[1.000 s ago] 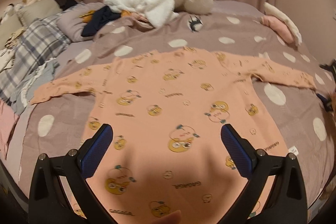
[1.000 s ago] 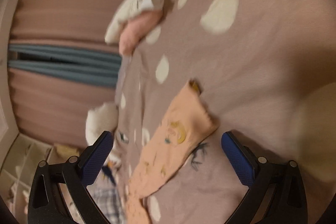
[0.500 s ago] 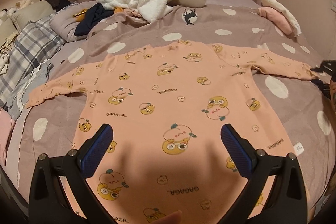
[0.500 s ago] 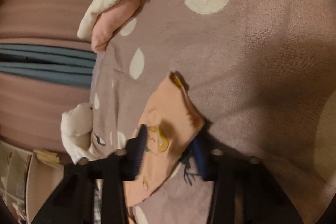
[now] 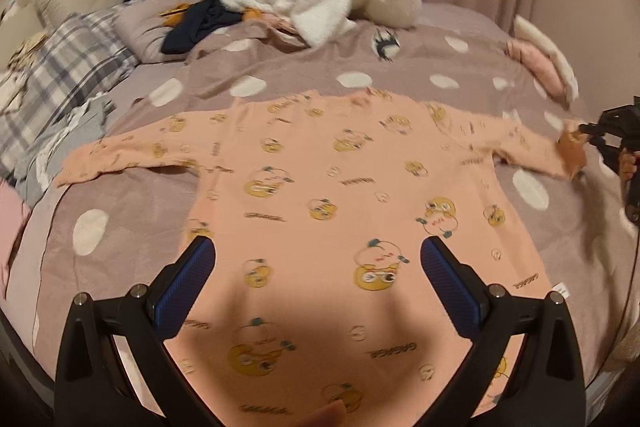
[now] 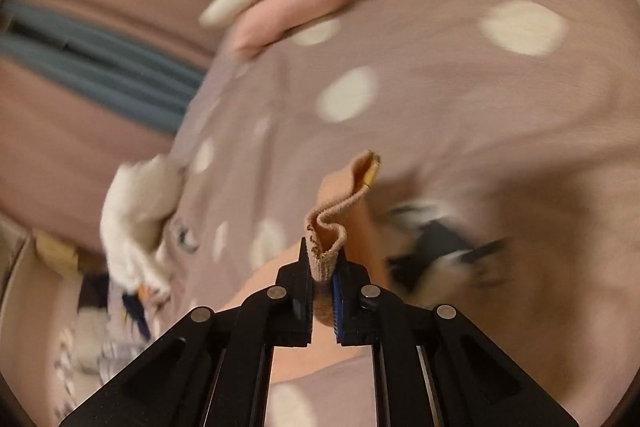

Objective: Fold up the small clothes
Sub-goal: 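Fold the held sleeve across the garment body with the right tool, then release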

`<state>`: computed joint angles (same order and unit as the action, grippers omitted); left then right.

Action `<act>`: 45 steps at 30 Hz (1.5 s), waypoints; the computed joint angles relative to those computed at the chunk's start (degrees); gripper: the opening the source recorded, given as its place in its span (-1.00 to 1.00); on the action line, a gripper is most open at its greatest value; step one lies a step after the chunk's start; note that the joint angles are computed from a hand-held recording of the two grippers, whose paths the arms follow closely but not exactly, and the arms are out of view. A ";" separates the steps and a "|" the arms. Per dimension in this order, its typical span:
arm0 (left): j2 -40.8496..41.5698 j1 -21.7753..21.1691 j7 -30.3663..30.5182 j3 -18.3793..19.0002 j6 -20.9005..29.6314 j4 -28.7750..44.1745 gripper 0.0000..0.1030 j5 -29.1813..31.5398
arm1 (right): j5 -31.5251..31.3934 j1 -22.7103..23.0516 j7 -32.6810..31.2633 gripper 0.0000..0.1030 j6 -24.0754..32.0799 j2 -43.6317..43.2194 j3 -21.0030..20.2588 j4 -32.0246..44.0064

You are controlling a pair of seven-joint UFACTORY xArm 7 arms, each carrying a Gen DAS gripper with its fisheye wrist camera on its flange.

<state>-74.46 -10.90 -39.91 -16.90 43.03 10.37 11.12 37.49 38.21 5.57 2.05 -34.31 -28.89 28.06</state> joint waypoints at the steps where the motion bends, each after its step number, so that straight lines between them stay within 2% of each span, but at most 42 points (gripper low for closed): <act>1: -2.57 -0.04 0.19 0.88 1.58 -0.37 0.99 -0.03 | -0.62 -0.43 0.88 -0.81 0.66 0.62 2.34 0.96; 5: -10.78 1.11 2.82 4.04 7.97 -1.00 0.99 0.04 | -2.49 -1.63 4.39 -0.81 2.87 5.80 12.31 6.78; 10: -20.47 7.24 7.82 5.76 15.69 -1.98 0.99 3.64 | 1.84 5.74 2.88 -0.81 4.44 17.30 18.04 18.96; 13: -26.61 12.53 11.38 10.72 18.92 -2.86 0.99 5.76 | 1.39 7.11 2.83 -0.81 6.33 26.42 23.83 27.90; 17: -30.38 20.52 16.71 20.48 21.43 -2.31 0.99 6.55 | -8.59 7.58 11.46 -0.81 8.74 39.18 30.92 38.90; 19: -31.34 24.03 18.45 22.49 21.43 -2.22 0.99 6.89 | -15.18 8.77 17.85 -0.81 10.78 44.09 31.66 43.08; 24: -31.15 30.70 21.50 27.28 19.66 -1.97 0.99 5.55 | -18.24 7.48 22.54 -0.79 15.06 49.14 35.54 46.32; 25: -30.70 31.54 22.18 27.99 19.39 -1.91 0.99 4.99 | -18.75 7.06 23.53 -0.68 15.71 49.55 36.15 46.76; 26: -30.17 32.35 22.89 28.58 19.09 -1.88 0.99 4.48 | -17.34 5.67 22.86 -0.62 15.61 49.48 37.76 46.58; 27: -29.96 33.08 23.61 28.68 19.11 -1.83 0.99 3.92 | -14.43 3.39 20.43 -0.47 15.15 49.18 40.23 46.39; 30: -28.70 35.11 25.44 28.12 18.47 -2.05 0.99 2.96 | -3.39 -4.38 9.45 -0.04 13.90 48.47 49.25 46.73; 32: -28.70 36.48 26.62 28.15 18.33 -2.16 0.99 2.67 | 2.41 -7.95 3.20 0.00 13.45 47.51 53.62 46.52; 37: -29.46 38.96 29.43 30.23 18.10 -2.12 0.99 1.57 | 1.36 -6.22 1.48 0.00 15.31 45.08 52.89 45.80; 39: -29.35 40.08 30.36 30.89 17.24 -2.44 0.99 1.44 | 2.79 -6.08 0.36 0.01 17.51 41.59 52.57 42.42; 41: -28.47 41.06 30.94 31.64 15.85 -2.71 0.99 0.92 | -0.55 -4.59 2.63 0.11 17.78 36.76 50.91 37.16; 42: -27.72 41.52 31.12 32.11 15.38 -2.77 0.99 0.45 | -5.36 -5.49 6.56 0.24 16.51 33.55 52.07 33.26; 43: -26.55 41.86 31.06 32.32 15.39 -2.54 0.99 -0.28 | -7.78 -4.29 8.99 0.37 15.27 30.23 51.10 29.40; 44: -25.00 42.05 30.80 32.38 15.88 -2.04 0.99 -1.21 | -7.79 -0.69 9.67 0.47 12.33 26.23 48.22 24.34; 45: -24.18 42.12 30.53 32.50 16.20 -1.81 0.99 -2.25 | -5.40 5.30 9.23 0.67 8.24 21.77 43.66 18.34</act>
